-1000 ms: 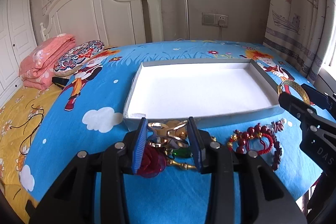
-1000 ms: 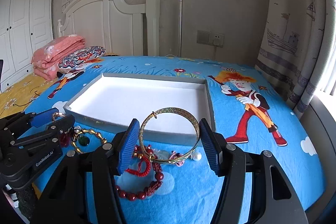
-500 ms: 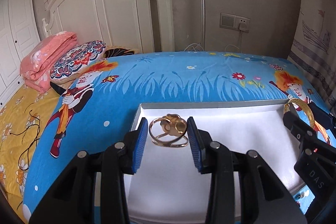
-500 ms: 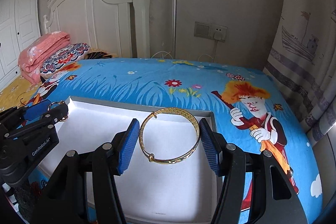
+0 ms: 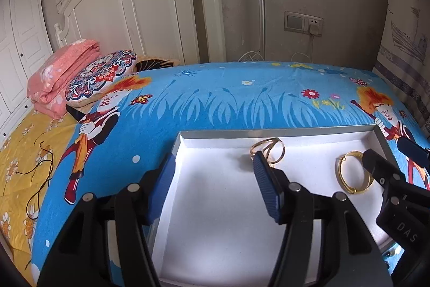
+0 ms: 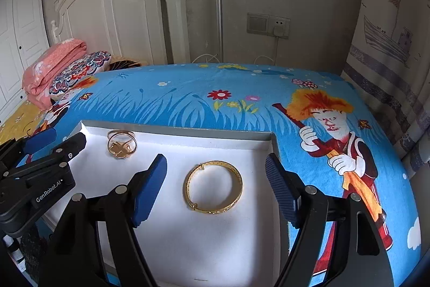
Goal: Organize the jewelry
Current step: 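Carry the ring into the silver tray and open the left tool while the right tool releases the bangle there, then grasp the red rose brooch with the left tool while the right tool grasps the red bead bracelet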
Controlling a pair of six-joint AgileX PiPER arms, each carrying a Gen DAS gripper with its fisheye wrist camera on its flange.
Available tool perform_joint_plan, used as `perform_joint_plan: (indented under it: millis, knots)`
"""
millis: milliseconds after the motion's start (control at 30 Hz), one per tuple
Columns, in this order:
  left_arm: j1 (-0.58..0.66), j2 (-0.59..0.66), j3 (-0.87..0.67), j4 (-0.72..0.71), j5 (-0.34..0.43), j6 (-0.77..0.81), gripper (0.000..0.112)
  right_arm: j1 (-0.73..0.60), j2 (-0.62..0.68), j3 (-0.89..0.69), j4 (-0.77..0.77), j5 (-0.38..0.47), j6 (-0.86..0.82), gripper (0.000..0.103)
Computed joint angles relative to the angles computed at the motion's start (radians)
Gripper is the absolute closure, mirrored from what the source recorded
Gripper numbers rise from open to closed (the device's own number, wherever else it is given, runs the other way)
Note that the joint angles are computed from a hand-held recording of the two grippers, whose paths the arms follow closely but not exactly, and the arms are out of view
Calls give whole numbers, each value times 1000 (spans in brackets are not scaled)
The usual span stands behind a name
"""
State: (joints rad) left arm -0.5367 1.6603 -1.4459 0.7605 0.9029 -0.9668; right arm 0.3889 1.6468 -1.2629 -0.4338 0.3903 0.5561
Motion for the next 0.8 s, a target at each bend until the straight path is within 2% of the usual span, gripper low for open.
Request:
perform_joint_plan:
  millis: [167,300,433,600,733,800]
  knots:
    - [-33,-74,54,18,31,-35,50,13,-107,91,-10,-16,1,32]
    - [-101,-196,170,93,61,-147,38,39,-240,231,-75,-54,74,32]
    - [-225,-315,315,202,143,-284,34,95,-357,391,-239,-69,250,32]
    - [-356,-433,471,252,239,-439,33,182,-475,576,-511,-52,571,32]
    - [-443,-493,582,264,285,-557,32,244,-515,674,-654,-22,754,32]
    - [-488,-500,632,276,313,-616,32,279,-517,707,-754,5,859,36]
